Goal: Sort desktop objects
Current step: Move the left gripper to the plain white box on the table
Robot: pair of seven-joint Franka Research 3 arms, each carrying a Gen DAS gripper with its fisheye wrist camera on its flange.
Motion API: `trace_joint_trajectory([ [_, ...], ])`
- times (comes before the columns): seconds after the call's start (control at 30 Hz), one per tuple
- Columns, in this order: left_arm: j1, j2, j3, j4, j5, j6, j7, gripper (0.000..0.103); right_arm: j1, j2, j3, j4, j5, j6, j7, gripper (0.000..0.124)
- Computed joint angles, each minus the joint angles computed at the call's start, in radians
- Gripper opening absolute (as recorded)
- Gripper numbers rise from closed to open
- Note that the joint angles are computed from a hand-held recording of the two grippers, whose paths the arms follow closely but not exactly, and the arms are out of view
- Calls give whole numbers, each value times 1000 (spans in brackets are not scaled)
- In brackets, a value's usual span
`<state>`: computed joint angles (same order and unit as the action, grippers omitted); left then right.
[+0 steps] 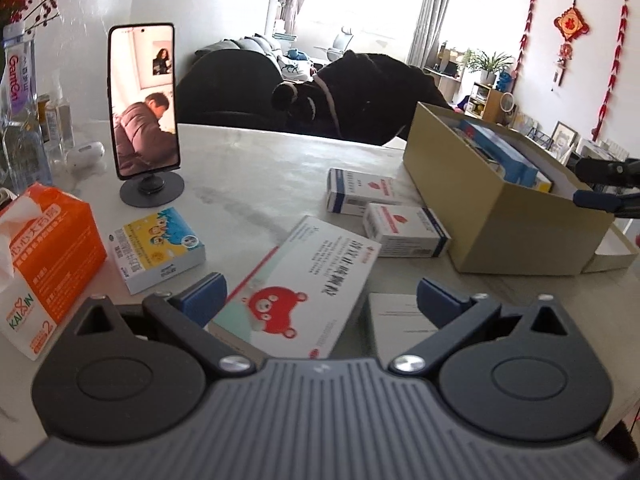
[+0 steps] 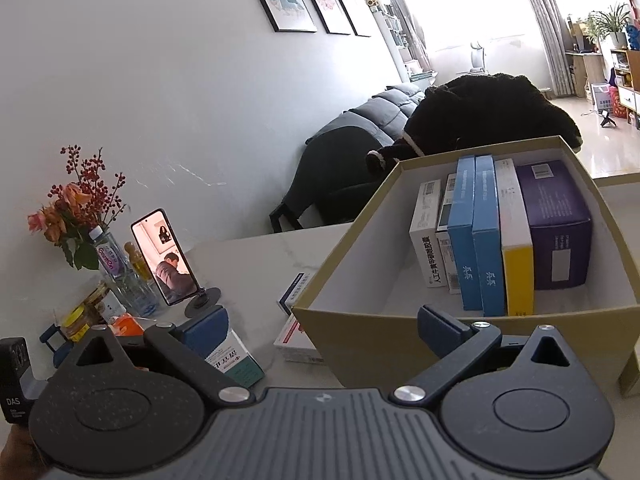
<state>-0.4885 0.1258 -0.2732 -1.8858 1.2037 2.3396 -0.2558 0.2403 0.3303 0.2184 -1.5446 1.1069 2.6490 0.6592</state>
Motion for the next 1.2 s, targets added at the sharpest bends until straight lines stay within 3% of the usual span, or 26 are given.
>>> trace_joint_trajectory([
  [0.4, -61, 39, -20, 56, -47, -91, 7, 103, -13, -39, -11, -61, 76, -88, -51, 102],
  [0.77, -109, 128, 1, 134, -68, -37, 81, 102, -5, -52, -26, -104, 93, -142, -49, 102],
  [0.87, -110, 162, 16, 169, -100, -23, 149, 95, -8, -54, -30, -111, 103, -158, -44, 102],
  [1.03, -118, 216, 42, 226, -167, -44, 235, 93, -13, -51, -37, -109, 109, -176, -28, 102],
  [1.2, -126, 237, 60, 242, -220, -43, 235, 68, -12, -34, -39, -96, 80, -209, 13, 102],
])
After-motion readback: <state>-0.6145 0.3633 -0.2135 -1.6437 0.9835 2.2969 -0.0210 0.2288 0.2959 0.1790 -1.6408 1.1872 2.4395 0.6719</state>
